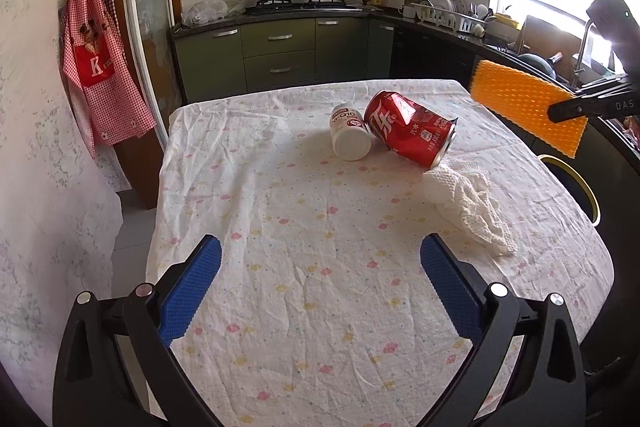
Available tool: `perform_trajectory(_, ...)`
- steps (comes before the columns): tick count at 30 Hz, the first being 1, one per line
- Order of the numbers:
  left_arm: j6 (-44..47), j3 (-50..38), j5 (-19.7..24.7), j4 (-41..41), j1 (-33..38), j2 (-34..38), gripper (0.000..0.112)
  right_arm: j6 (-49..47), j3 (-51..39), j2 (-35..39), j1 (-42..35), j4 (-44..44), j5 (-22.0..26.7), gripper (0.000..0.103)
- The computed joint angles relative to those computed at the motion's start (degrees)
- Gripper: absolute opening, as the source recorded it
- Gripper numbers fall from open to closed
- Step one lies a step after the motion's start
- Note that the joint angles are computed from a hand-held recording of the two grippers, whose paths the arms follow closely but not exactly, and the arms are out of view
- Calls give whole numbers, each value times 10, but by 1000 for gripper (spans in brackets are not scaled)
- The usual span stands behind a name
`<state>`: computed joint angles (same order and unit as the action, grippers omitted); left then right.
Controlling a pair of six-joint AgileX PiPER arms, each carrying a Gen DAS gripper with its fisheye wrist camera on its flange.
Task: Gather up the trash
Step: 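Carry the foam sleeve over the bin and release it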
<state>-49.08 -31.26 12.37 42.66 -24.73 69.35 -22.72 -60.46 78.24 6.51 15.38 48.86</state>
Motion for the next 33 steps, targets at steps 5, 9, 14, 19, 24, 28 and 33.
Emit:
perform_trajectory(5,-62,-18,13,53,-38,22,98,-93,70,-22,-199,51,4,16)
perform_trajectory(9,-93,-34,21,79,-69,40,98,-129,98,19,-331,38,-25,17)
perform_trajectory(14,-129,-56,43,111,-111,64,98,-111,97,101,-408,-17,-85,19)
perform_trajectory(19,-130,-69,57,115,-134,71,98,-38,86,160,-424,-80,-155,40)
perform_trajectory(24,-100,-76,62,94,-133,73,98,-18,129,125,-429,-96,-214,59)
perform_trajectory(28,-80,-83,57,81,-131,88,98,-22,177,62,-418,-91,-237,62)
perform_trajectory(33,-34,-98,39,44,-129,117,98,-102,216,-7,-444,-20,-222,62)
